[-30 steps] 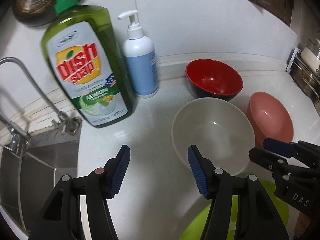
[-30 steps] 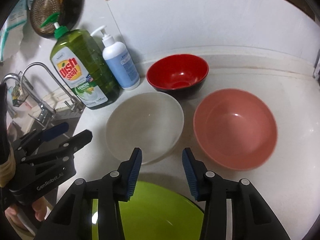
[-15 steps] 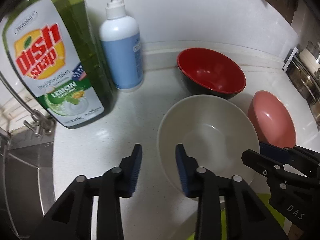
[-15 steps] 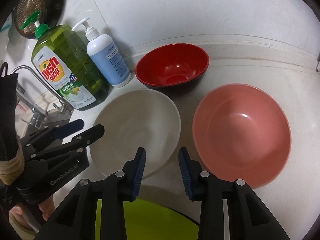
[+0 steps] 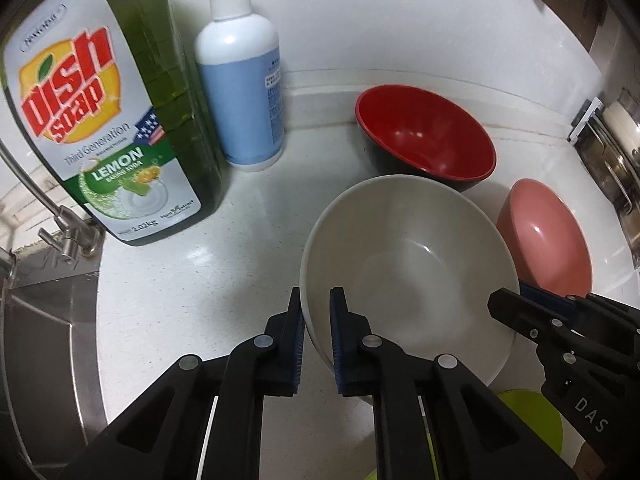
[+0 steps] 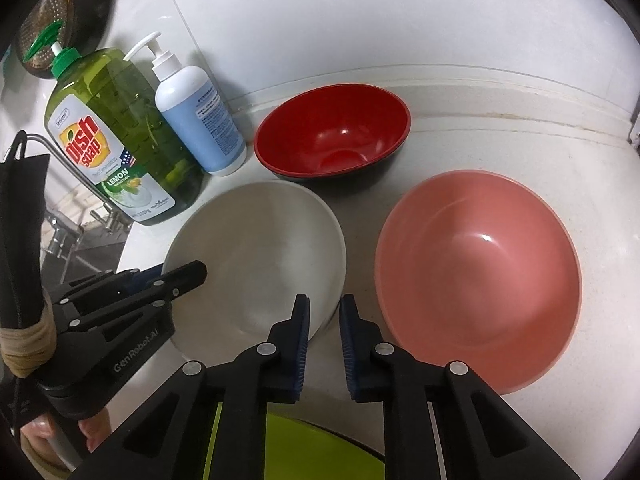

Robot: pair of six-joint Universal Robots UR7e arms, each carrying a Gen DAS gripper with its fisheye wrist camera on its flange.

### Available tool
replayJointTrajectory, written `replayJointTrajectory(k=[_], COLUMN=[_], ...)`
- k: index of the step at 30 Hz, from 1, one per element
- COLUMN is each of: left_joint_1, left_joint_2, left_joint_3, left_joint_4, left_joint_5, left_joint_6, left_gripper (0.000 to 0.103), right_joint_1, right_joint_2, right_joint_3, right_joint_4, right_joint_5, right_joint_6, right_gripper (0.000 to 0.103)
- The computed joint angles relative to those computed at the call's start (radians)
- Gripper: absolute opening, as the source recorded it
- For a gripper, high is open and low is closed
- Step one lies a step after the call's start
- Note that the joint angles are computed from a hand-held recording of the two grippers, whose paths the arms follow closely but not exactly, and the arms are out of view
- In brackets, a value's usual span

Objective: Organize plates and bowls
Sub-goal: 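Close both grippers on the white bowl's rim, then lift the white bowl and carry it toward the pot rack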

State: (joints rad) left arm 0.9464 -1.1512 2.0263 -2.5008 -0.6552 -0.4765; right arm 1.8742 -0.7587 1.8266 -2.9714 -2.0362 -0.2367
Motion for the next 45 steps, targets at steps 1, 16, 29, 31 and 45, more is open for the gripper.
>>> replayJointTrajectory(k=[1,16,29,31,45], left_joint_1=[-0.005,-0.160,-0.283,-0.295,-0.365], left_joint_2=[-0.003,-0.096,-0.020,0.002,0.223], left_joint_3=[0.001,0.076,0.059,0.053,-0.059], left_joint_4=[0.008,0.082,0.077,0.063,0.024], left_joint_5=[0.005,0.059,0.012,-0.005,-0.158], left_joint_6=[-0.006,-0.153,-0.205,-0.202,-0.177], left_gripper=[0.013,0.014,0.014,0.015,0.016], right_joint_1=[0.000,0.035,0.024,0.014,-0.106], right_joint_2=[-0.001,-0.118,-0.297,-0.329,-0.565], right_joint_3=[0.000,0.077,0.233,0.256,0.402], right_joint_4=[0.003,0.014,-0.057,-0.061,-0.051], right_joint_5=[0.002,0.039,0.022,0.016,-0.055], right_joint_6=[0.002,-0.009,-0.030,-0.031,-0.044], right_gripper=[0.017,0.017,0.017,0.017,0.017])
